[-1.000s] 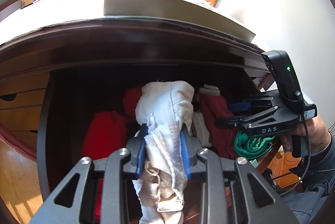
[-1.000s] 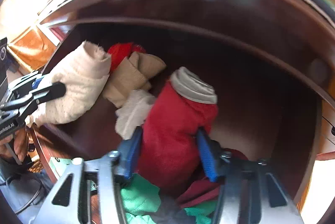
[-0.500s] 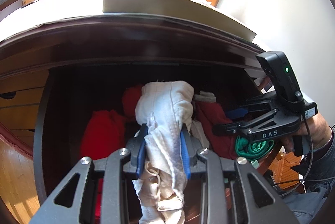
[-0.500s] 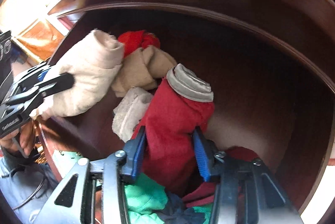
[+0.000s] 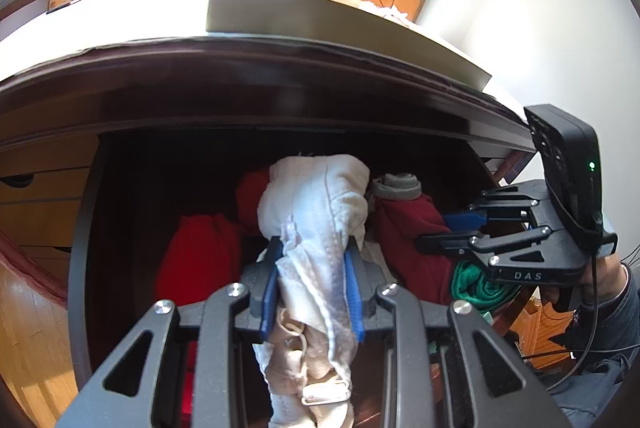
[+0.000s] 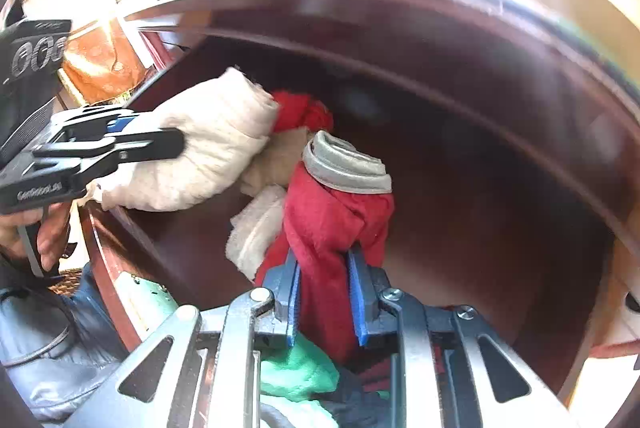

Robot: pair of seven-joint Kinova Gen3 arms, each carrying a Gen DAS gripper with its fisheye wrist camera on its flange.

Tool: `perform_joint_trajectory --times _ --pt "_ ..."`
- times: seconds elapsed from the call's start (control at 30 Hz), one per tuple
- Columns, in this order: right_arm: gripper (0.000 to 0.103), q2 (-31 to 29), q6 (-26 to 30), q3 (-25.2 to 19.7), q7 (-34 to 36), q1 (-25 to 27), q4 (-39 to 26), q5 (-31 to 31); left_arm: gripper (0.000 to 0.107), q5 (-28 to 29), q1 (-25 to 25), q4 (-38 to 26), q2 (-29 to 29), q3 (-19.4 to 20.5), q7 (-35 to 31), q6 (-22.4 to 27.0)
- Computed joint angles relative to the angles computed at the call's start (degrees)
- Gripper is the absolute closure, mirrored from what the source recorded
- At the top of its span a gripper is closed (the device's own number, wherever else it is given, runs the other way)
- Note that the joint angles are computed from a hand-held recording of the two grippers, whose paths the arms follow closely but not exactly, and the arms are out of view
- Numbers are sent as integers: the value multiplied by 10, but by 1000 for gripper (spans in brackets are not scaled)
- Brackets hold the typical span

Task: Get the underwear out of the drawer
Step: 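Grasp the red underwear with the right gripper while left holds white, then lift both underwear out of the drawer toward the box lid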

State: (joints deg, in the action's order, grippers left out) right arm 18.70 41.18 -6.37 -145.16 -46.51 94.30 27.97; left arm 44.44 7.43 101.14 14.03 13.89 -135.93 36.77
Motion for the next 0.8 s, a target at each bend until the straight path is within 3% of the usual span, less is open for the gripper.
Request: perform_joint_trajectory --times 0.37,0.8 --pt "81 -18 12 13 -147 -69 38 163 81 28 -8 9 -3 2 -34 -2" --pt "81 -39 17 -14 -263 -76 79 289 81 87 -21 28 -16 -3 -101 2"
